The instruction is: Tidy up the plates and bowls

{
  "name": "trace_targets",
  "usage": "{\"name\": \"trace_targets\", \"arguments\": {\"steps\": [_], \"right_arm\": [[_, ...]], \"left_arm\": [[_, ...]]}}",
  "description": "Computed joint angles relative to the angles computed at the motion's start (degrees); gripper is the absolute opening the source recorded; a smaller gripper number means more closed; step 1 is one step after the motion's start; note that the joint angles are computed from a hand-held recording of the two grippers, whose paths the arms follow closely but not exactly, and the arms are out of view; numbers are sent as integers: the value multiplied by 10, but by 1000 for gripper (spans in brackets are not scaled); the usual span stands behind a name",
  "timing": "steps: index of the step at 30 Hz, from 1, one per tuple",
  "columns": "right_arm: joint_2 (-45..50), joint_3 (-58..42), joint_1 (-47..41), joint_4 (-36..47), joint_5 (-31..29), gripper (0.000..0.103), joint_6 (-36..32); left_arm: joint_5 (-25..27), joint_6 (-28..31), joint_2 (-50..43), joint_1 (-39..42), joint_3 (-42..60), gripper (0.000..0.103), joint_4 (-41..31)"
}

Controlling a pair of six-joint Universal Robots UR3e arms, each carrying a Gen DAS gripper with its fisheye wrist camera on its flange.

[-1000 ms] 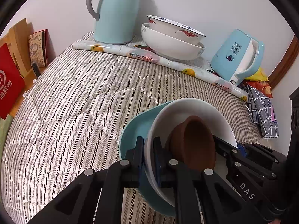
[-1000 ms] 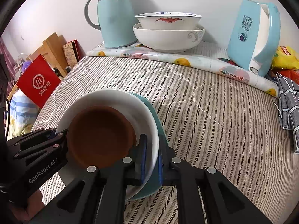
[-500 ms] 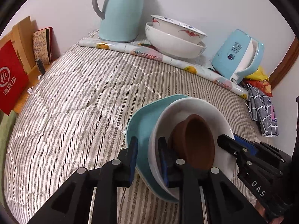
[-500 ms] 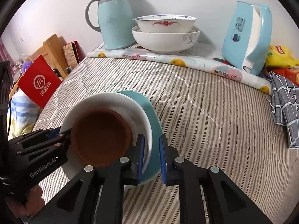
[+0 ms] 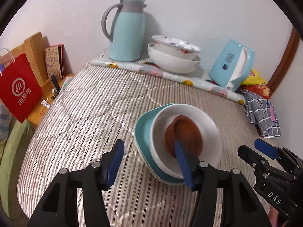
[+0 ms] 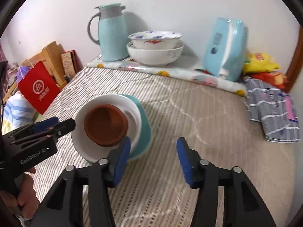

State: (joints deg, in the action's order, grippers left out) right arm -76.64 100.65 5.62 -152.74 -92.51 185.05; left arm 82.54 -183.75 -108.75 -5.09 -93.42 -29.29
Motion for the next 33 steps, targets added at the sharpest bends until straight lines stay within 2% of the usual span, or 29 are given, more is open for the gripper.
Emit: {"name": "trace_targets", "arguments": {"steps": [3, 5, 9, 13, 18, 20, 24, 26, 30, 33], "right_arm": [[-51, 42, 2, 1, -31, 59, 8], [-89, 71, -1, 4, -41, 65, 10], [-178, 138, -14, 5, -55, 65, 19], [-260, 186, -32, 29, -43, 66, 27], [-355, 236, -48, 59, -41, 66, 28], [-397, 252, -63, 81, -33, 75, 34], [-472, 286, -81, 101, -32, 86, 36], [-501, 296, -84, 114, -37, 90, 33], [-528, 300, -81, 131, -52, 95, 30], [-555, 304, -96, 150, -42, 96, 34]], "left_arm": [[10, -8, 28, -14, -20, 58, -1], [16, -15, 47, -22, -39, 67, 6], [32, -33, 87, -41, -79, 71, 25], [58, -43, 123, -69, -119, 73, 50], [49, -51, 164, -82, -147, 73, 29], [60, -50, 178, -93, -159, 73, 35], [82, -52, 205, -115, -168, 75, 28], [100, -56, 213, -131, -162, 86, 15], [143, -64, 223, -163, -152, 89, 16], [162, -67, 228, -181, -147, 96, 16]]}}
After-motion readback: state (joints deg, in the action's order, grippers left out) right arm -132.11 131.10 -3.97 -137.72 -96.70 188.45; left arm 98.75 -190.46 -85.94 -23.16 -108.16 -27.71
